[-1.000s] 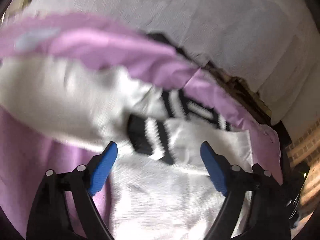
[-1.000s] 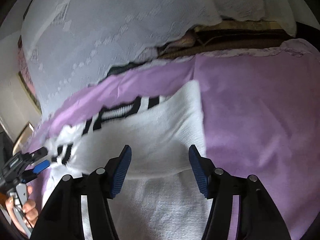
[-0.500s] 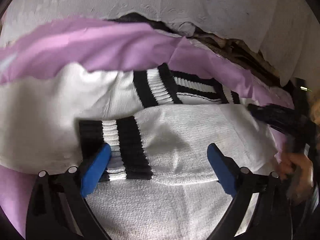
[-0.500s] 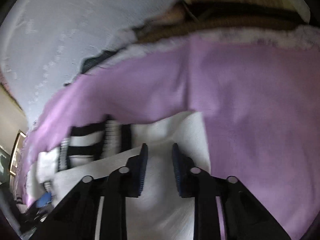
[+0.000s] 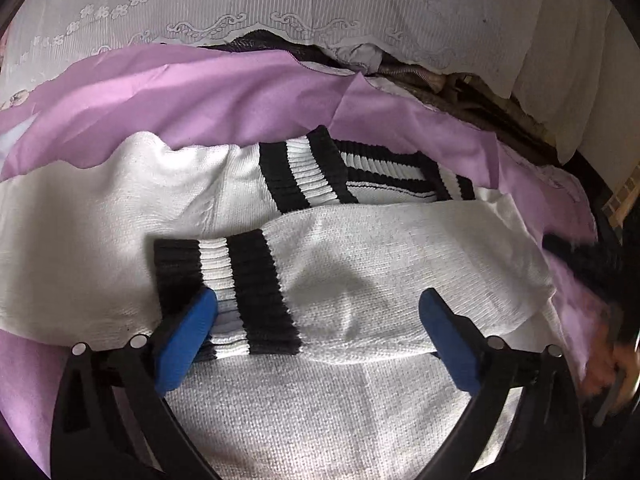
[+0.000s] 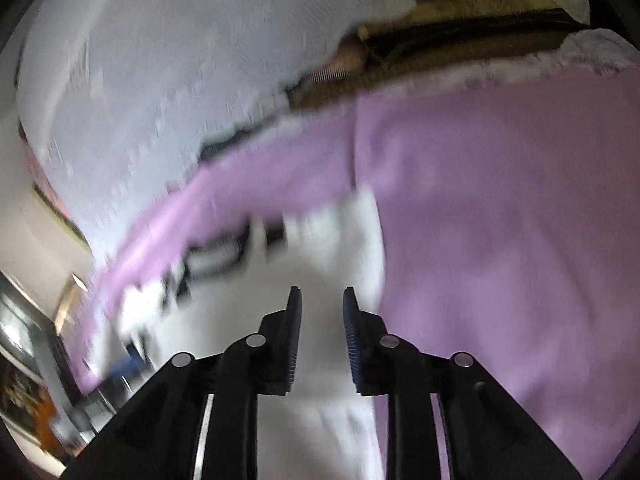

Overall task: Fold small clothes
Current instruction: 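Lay the sleeve flat across the body and open the right gripper, then grasp the striped cuff of the other sleeve with the left gripper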

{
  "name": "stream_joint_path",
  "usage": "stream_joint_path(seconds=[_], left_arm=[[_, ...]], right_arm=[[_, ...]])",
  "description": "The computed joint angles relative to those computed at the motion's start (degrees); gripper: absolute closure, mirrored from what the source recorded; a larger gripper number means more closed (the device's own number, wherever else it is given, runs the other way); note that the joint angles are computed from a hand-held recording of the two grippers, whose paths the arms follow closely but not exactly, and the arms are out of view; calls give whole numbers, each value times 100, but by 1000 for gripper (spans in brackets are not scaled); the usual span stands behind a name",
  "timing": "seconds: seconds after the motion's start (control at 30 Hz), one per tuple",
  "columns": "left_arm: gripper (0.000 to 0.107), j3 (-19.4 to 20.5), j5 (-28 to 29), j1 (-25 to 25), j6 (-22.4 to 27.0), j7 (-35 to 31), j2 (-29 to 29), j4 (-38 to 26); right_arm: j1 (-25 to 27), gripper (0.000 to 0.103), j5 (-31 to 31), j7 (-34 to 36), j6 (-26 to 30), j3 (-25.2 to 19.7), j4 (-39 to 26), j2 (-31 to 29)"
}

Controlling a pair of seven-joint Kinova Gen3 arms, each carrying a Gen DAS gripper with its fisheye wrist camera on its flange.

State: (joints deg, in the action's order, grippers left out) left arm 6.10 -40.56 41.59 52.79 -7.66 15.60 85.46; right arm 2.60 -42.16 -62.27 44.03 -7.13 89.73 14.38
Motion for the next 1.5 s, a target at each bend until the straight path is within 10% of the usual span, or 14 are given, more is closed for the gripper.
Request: stream_joint_path(seconds=[0.33,0.53,0.7,0.93,1.07,1.3,1.5], left_arm=[[9,-23,-293,71,-309,517,-269,410],[9,171,-657,101,-26,1396,-601,773],[9,451,-663,-163,-15,2065,-1184,1435],[9,1075,-446,-804,488,2924,-2375,2488],[9,775,-395,-895,-200,3799,-3396,3389],[9,170,-4,-1768,-869,3692,-4203,4012],[9,58,17,-2351,-1147,3227,-4108,4009]], right_arm=[[-69,78,-19,219,-783,17,974,-757],[-686,64,607,-579,-647,383,105,-240],[102,64,286,-457,-604,-382,85,118],[-369,21,-146,471,-1867,43,1423,-1021],[-717,19,-798,960,-1510,730,1606,-1056],[751,19,-2425,1427,-533,293,1978,-961],[182,18,-2328,1461,-792,702,2090,-1071]])
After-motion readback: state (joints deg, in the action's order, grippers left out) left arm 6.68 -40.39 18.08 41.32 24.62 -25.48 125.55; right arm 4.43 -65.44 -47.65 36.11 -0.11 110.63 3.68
